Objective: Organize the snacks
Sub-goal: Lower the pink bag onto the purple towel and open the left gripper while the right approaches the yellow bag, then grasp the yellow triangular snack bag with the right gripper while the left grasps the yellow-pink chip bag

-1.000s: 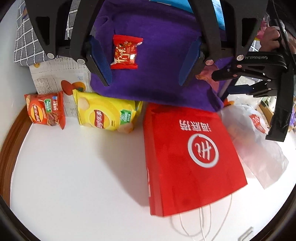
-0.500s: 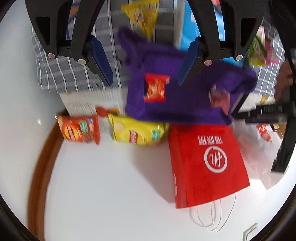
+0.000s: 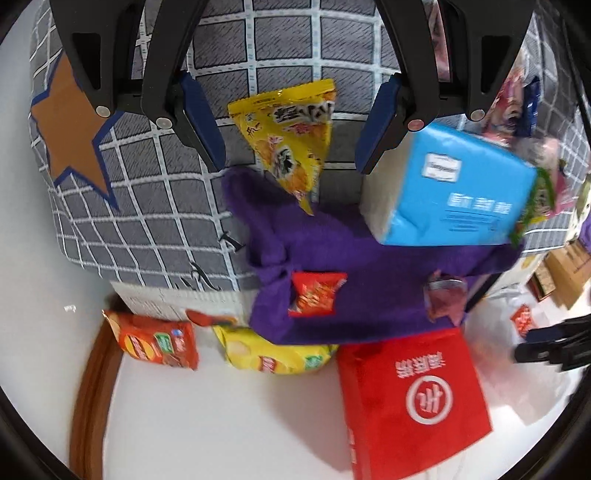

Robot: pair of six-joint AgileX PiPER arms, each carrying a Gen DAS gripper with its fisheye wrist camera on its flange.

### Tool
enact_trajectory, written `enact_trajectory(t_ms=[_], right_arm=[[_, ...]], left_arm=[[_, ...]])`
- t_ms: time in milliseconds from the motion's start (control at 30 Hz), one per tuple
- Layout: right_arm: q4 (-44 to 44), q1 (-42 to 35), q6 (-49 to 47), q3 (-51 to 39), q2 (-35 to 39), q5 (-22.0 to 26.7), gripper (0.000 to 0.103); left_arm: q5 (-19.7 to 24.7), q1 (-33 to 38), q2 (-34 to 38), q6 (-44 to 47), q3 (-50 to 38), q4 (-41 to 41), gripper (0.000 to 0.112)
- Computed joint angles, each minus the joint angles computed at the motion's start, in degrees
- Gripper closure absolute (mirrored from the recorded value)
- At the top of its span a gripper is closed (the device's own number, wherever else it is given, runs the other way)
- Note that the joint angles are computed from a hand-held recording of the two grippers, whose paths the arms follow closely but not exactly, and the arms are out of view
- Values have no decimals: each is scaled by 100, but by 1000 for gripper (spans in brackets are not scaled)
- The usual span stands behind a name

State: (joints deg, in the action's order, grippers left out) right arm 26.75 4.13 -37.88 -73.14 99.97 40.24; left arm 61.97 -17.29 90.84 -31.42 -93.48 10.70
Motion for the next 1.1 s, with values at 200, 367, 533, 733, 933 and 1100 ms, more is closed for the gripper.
enact_trajectory(t_ms=[200, 367, 533, 733, 933, 1100], right_arm=[[-59, 78, -59, -50, 385, -86, 41], [224, -139, -203, 188, 152, 24, 55], [520, -290, -452, 629, -417, 86, 56], [817, -598, -612, 1071, -1090, 334, 56], [789, -915, -710, 1443, -1713, 490, 56], [834, -1223, -907, 1716, -2038, 657, 56]], left_arm=[[-70, -87, -671, -356, 797, 185, 43], [-226, 25, -1288, -540, 1496, 79, 43], [-168, -132, -1767, -917, 2133, 118, 43], [-343, -307, -2227, -1527, 3079, 90, 43], [-1007, -140, -2404, -1529, 3922, -473, 37], [-1611, -139, -2250, -1433, 4293, -874, 37]])
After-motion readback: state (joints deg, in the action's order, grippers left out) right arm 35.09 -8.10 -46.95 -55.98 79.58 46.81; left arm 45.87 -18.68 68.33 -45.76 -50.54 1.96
